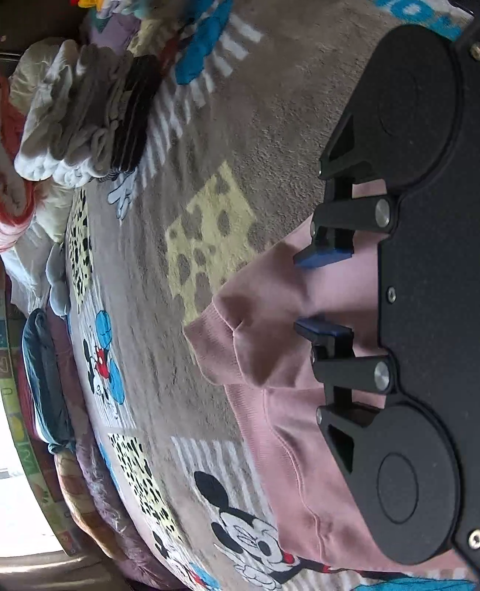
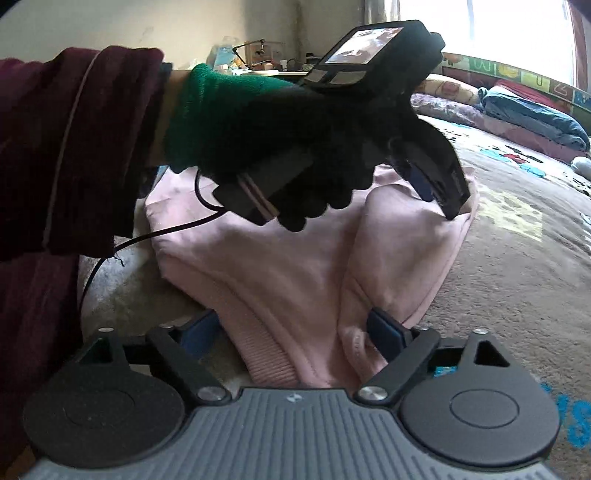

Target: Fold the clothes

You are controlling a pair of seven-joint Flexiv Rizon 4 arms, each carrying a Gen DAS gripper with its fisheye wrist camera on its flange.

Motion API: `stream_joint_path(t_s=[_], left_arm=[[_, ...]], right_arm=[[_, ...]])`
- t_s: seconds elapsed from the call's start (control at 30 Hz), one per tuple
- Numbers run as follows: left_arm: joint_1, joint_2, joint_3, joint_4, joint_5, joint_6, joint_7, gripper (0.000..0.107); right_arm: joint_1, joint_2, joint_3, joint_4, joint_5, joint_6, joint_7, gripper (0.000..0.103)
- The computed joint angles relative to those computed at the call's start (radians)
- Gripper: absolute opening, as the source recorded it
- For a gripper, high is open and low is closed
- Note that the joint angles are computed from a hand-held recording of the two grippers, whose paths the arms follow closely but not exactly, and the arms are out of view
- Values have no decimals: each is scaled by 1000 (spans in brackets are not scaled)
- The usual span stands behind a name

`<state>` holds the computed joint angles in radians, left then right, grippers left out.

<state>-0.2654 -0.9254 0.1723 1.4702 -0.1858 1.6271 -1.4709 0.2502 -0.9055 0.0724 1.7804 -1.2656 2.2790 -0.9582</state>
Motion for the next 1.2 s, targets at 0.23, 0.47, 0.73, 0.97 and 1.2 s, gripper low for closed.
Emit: stream_joint_path(t_s=[0.23,0.47,0.73,0.97,1.2], left_arm=[[2,122,-51,271,-25,269,-38,31],[56,225,-165,557,-72,504,-115,43],[183,281,-248,777,-6,711,-320,60],[284,307,-239,906,69,849,-513,66],[397,317,-220,999,136,915,-701,67]], right_arm=[[-14,36,14,83,40,0,-66,90],[-66,89,49,159,42,16,-51,89],[-74,140,31,260,2,13,-32,88],[-72,149,40,293,-7,-30,-12,103],[-105,132,67,285,-17,-16,68,103]])
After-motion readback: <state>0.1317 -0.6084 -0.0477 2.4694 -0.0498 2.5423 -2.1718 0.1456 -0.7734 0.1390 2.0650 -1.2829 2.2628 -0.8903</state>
